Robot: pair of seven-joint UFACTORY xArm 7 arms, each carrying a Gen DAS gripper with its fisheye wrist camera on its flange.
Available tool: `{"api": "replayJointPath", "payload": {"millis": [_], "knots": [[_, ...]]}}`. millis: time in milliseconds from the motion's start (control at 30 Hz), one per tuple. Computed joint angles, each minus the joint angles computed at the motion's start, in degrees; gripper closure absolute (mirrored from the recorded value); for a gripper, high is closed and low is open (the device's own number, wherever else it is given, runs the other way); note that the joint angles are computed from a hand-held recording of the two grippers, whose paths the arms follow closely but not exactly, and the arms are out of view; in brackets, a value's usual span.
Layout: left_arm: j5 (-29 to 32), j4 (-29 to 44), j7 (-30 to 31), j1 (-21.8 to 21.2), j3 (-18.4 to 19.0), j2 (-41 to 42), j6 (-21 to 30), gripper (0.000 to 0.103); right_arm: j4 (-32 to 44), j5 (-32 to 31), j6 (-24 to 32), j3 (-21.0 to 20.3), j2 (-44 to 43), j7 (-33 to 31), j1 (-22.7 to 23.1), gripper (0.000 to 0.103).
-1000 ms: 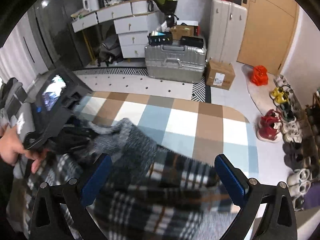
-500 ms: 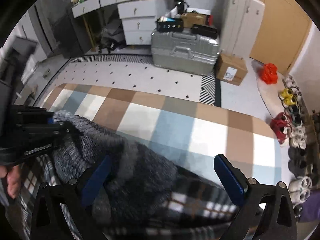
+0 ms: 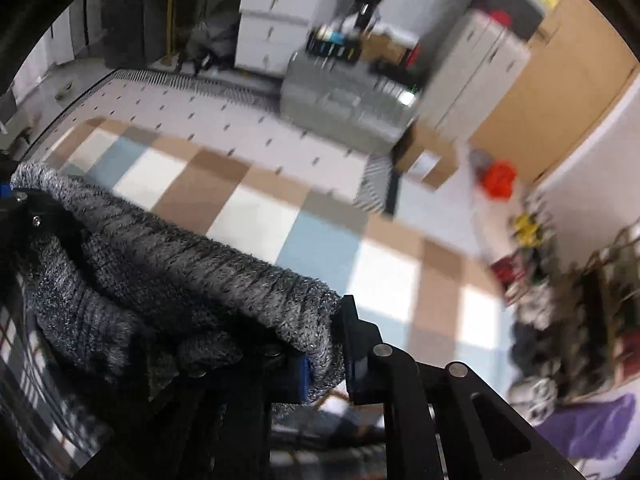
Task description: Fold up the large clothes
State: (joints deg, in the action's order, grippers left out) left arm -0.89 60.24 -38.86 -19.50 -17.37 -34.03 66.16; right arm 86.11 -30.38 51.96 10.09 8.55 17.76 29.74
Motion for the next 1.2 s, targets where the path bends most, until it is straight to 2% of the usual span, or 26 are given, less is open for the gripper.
{"api": "replayJointPath", "payload": {"millis": [133,267,467,733,933,1067,1200], "knots": [[1.7,2.3,-1.4,0.0,-2.2,-4.3,2.3,0.097,-6.1,-6.7,-3.9,1.3,-9.1,3.0,0.2,0.092],[1.9,3.4,-4.2,-0.6,-6.1,-10.8,4.7,0.097,-13.1,-7.3,-5.7,4.4,-19.7,2.9,-1.4,0.092],[-1.7,3.3,-9.9,-1.5,-12.0,-20.3,6.8,0.097,-28.3,-0.5,-6.8,7.0,-41.0,1.2,-1.0,0.092],[-9.2,0.0,-18.3,-2.3,-18.7,-31.1,8.8,0.097,-42.1,11.6,-0.6,13.1,-62.6,2.9,2.1,0.092],[-14.5,-4.2,-23.8,-3.7,-23.1,-35.1,10.4,0.097,-49.5,21.2,5.6,18.6,-71.8,4.1,4.4,0.092],[-17.4,-7.4,-27.3,-5.1,-26.7,-35.8,10.5,0.097,-54.8,24.1,7.3,21.9,-76.5,5.6,6.4,0.091],[-18.9,-9.5,-28.3,-7.9,-28.2,-33.1,10.5,0.097,-58.8,26.5,9.9,23.7,-78.4,7.2,9.4,0.091]]}}
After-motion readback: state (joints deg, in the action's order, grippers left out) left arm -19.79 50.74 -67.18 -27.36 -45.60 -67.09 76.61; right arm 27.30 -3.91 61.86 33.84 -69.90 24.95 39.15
